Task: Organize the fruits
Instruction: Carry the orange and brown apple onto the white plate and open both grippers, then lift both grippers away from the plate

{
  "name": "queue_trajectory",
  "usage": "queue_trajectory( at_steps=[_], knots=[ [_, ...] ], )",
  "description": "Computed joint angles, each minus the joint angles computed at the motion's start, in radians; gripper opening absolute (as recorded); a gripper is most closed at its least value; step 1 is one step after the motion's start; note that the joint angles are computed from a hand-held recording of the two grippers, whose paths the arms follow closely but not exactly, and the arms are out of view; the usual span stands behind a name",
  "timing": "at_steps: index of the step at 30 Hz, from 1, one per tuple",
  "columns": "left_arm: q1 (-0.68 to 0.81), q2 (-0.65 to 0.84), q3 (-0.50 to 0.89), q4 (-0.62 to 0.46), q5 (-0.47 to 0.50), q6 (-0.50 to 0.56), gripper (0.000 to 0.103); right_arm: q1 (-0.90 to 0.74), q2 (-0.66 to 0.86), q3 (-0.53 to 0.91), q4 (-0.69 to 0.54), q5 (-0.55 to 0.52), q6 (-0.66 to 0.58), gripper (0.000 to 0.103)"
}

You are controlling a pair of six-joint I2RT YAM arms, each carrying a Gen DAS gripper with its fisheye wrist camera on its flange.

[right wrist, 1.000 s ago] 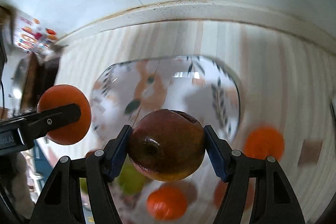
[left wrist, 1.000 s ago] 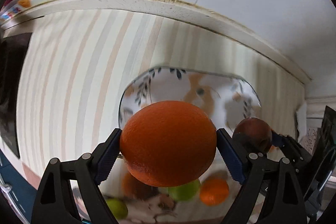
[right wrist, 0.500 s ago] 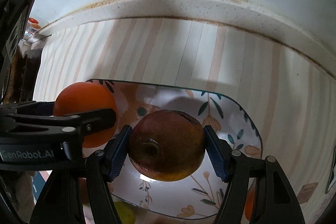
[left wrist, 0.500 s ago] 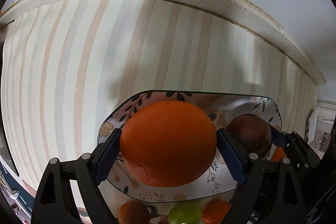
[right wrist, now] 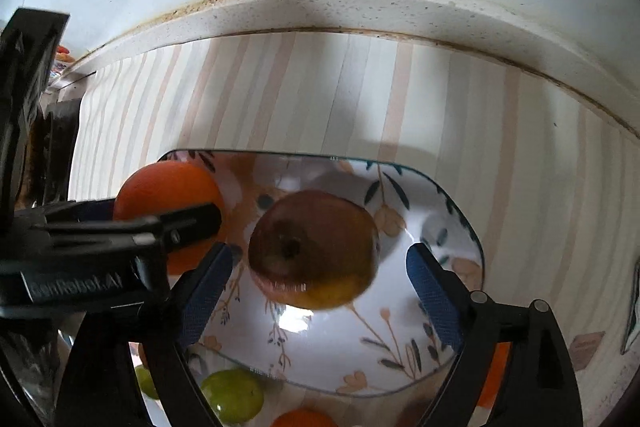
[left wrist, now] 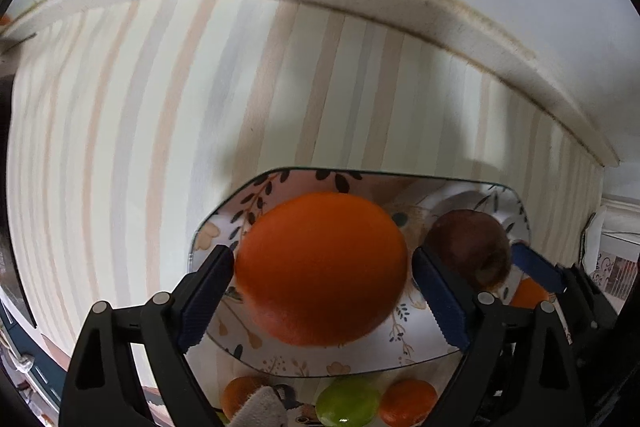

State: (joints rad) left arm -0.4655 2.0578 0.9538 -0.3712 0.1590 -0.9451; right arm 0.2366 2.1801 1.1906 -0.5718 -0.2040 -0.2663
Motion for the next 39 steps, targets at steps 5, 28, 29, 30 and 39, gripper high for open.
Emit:
queue_trajectory(
  at_steps=[5, 28, 29, 30, 39],
  knots=[
    [-0.032, -0.109, -0.03, -0.053, -0.06, -0.039, 0.091, -0.013, -0.096, -0.069, -0.023, 0.02, 0.0, 0.091],
    [-0.702, -0.545, -0.029, -0.607, -0.485, -0.69, 0.091, -0.189, -0.928, -0.478, -0.259, 0.016, -0.155, 0.091],
    [-0.724, -0.545, -0.018, -0.624, -0.494, -0.714, 0.091, -0.201, -0.96, -0.479, -0.284, 0.009, -0.166, 0.091],
    [-0.743, -0.545, -0.007, -0.64, -0.502, -0.735, 0.091, -0.218, -0.998, -0.478, -0.315, 0.003, -0.181, 0.091],
    [-0.887, -0.52, 0.107, -0.793, -0.576, -0.916, 0.091, -0.35, -1.165, -0.442, -0.506, -0.085, -0.296, 0.091]
  ],
)
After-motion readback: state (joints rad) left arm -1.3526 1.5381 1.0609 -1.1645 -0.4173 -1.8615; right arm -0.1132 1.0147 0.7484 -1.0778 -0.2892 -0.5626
